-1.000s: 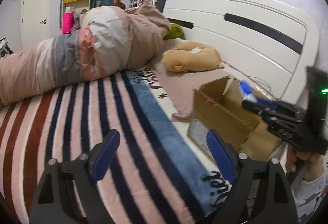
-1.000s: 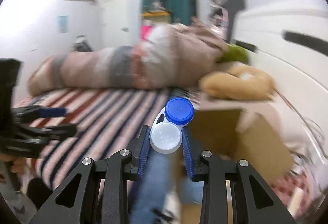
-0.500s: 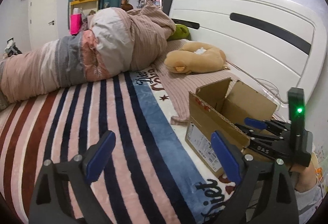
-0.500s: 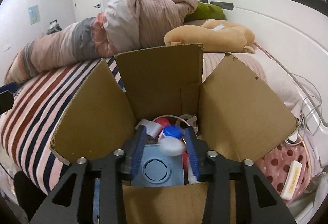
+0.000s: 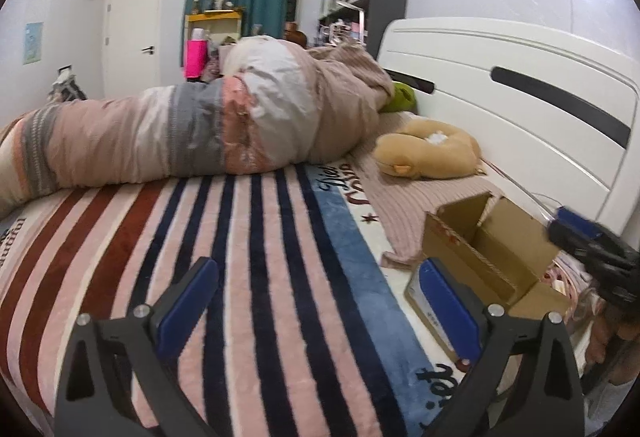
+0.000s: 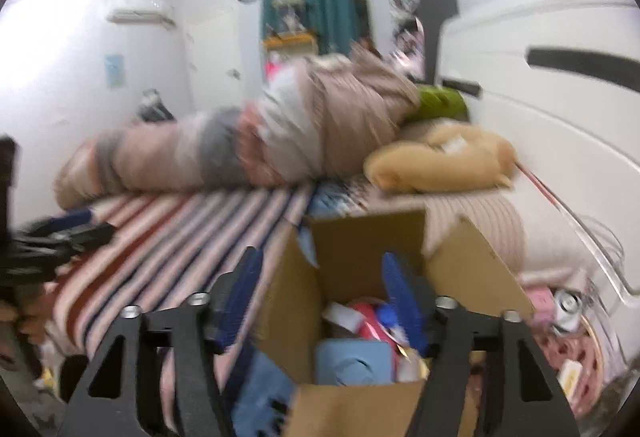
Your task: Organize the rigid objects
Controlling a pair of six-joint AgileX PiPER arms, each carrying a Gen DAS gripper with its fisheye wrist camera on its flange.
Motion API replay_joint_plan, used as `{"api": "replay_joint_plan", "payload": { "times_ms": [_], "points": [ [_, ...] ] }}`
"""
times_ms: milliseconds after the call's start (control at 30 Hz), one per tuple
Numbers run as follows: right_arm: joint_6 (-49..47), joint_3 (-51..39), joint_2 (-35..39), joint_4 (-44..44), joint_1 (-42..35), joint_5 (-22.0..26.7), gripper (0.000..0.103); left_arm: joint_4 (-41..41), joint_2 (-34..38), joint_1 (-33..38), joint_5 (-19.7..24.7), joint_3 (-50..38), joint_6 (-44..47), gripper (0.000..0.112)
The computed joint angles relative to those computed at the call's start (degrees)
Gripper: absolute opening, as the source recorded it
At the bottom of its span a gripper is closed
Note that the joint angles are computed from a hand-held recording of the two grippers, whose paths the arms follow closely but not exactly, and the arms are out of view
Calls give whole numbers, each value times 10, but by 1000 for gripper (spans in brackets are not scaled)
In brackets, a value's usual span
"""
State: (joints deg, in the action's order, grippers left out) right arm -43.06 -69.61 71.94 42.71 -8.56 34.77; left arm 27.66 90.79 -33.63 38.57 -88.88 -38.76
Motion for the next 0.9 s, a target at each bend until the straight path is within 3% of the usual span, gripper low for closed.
{"api": "replay_joint_plan", "payload": {
  "times_ms": [33,100,167,333,900],
  "points": [
    [-40,9,-7,39,-3,-4,91,14,-3,0,4,4,-13,100],
    [-133,32,-19,131,-10,-12,103,29,-8,1,8,13,-29,100],
    [-173,38,-18,177,-15,2,103,27,-12,9,7,22,-33,101],
    [-157,19,15,173,-32,52,103,38,-14,12,14,31,-50,101],
    [-148,36,7,155,-23,36,103,52,-9,6,26,25,-57,101]
  ]
}}
